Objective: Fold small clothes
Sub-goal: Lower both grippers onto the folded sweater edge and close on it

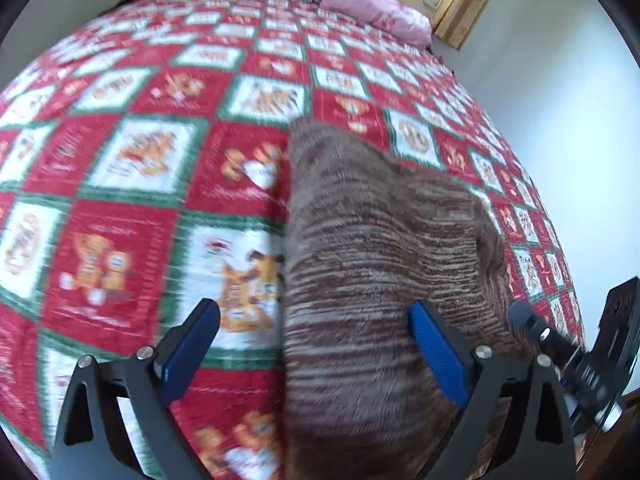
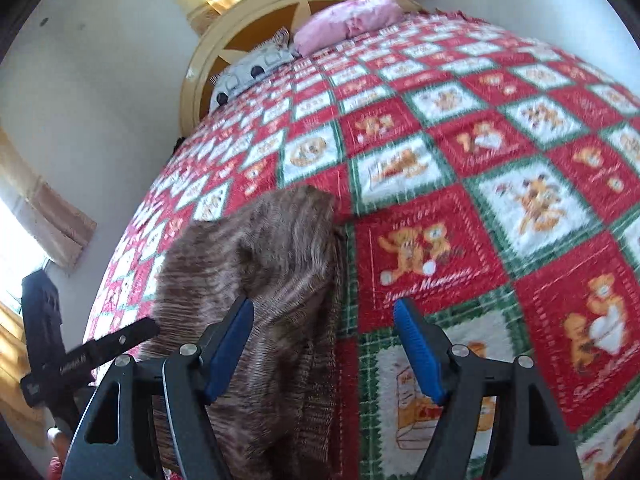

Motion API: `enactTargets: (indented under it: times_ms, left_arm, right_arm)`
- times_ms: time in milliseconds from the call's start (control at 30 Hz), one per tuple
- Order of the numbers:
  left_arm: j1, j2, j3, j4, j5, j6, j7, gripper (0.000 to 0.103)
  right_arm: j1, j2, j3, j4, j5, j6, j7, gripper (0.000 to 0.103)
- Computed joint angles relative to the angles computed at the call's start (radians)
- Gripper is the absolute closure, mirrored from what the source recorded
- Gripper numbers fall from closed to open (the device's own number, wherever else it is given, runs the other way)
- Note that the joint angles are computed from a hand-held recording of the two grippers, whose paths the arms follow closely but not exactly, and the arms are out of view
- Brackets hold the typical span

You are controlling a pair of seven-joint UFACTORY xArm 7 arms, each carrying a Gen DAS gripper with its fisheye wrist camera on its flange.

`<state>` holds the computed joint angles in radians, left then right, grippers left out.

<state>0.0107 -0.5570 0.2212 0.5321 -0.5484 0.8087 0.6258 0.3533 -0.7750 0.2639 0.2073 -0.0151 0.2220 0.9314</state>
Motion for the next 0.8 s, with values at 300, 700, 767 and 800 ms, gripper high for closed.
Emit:
enactTargets:
  times_ms: [300, 700, 767, 800]
  left_arm:
    - [-0.061, -0.054, -0.039, -0.104, 0.021, -0.163, 0.012, 0.005]
    - [-0.105, -0.084, -0.002, -0.111, -0.019, -0.145, 0.023, 0.050]
    - [-0.095, -0.109, -0.017, -0.123, -0.004, -0.156, 0.010, 0.057]
    - [-0.092, -0.121, -0.024, -0.129, 0.007, -0.162, 0.004, 0.060]
  right_arm:
    - [-0.101, 0.097, 0.157, 0.060, -0.155, 0.022, 0.075, 0.031]
    - [-0.144, 0.099, 0.261, 0.117, -0.277, 0.091, 0.156, 0.064]
    - [-0.157, 0.094, 0.292, 0.137, -0.311, 0.128, 0.181, 0.067]
    - [-0.161, 0.093, 0.305, 0.147, -0.329, 0.148, 0.192, 0.069]
